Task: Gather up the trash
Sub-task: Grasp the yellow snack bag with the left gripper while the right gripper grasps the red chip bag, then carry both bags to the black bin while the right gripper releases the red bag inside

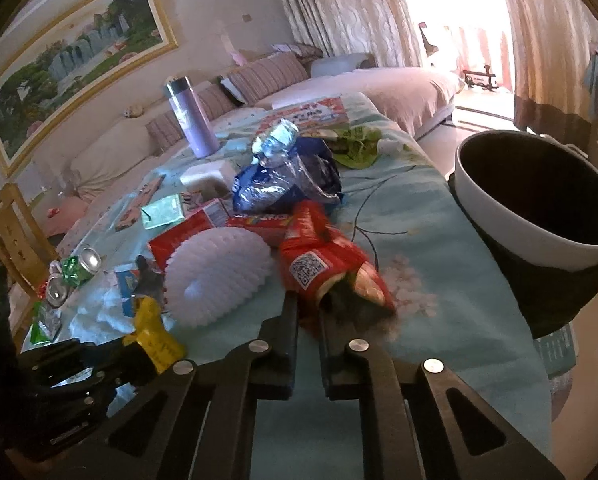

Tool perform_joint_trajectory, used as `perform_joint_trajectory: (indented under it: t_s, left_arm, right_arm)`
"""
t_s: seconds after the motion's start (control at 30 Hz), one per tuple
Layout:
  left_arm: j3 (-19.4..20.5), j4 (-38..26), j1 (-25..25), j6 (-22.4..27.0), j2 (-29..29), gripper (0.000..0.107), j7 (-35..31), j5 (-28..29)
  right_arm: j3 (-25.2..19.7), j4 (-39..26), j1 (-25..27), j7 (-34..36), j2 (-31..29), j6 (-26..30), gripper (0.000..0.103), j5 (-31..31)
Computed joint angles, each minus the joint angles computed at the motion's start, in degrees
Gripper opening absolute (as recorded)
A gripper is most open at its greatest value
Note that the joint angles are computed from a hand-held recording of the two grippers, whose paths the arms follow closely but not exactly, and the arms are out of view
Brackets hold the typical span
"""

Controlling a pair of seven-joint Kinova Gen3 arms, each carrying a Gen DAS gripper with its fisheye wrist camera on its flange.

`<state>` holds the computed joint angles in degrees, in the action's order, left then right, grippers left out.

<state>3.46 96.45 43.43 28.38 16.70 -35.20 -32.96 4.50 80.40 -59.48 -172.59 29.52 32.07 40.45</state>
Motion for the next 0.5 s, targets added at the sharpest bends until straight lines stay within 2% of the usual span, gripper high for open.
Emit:
perform_joint_trajectory:
  t_s: [0.23,0.5]
  left_arm:
    - [2.26,-3.28,0.45,-0.32,0.52,0.021,-4.57,1.16]
    - [3.85,-12.31,0.18,2.24,5.22,0.021,-14.04,8.24]
  right_arm:
    - [1.91,5.49,-2.17,-7.58,-4.13,-0.75,0.008,5.14]
    - [-0.50,9.72,0.23,-14.49,-8.38,2.46,0.007,11.11]
